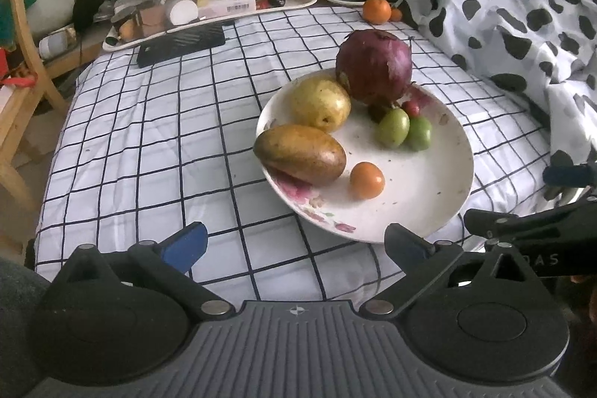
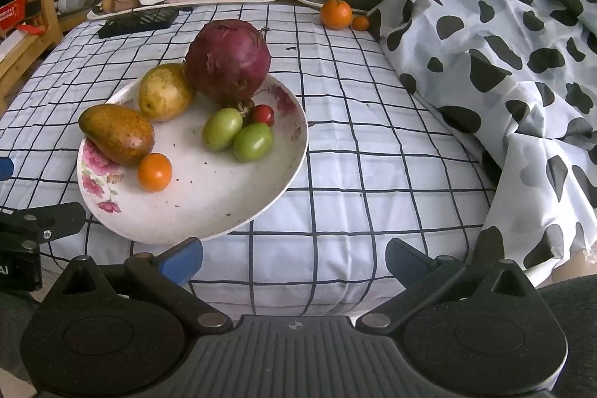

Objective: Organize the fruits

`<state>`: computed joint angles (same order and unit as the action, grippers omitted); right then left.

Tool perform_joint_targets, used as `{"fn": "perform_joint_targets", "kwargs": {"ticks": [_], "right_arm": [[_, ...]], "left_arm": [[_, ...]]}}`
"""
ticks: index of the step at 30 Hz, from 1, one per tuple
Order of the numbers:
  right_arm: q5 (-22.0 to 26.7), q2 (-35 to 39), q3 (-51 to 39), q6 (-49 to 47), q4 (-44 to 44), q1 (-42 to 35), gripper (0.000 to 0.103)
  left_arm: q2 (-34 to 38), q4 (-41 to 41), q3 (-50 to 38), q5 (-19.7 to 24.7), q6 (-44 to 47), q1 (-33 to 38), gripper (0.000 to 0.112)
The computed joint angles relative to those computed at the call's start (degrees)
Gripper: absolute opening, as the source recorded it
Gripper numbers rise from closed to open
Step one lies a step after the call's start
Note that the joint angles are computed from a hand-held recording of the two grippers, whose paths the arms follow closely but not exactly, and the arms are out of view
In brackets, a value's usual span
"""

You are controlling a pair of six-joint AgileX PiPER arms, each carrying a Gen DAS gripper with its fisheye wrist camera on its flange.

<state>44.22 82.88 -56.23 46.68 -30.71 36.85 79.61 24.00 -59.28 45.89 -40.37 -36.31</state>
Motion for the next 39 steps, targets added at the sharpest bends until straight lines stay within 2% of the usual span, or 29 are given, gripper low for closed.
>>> {"fn": "perform_joint_targets", "kwargs": {"ticks": [39], "right_arm": [[-0.2,0.3,-0.1,-1.4,0.9,-0.3,0.103]], "left_arm": [[0.7,-0.1,-0.5,1.3,0.1,0.1,0.103]]}}
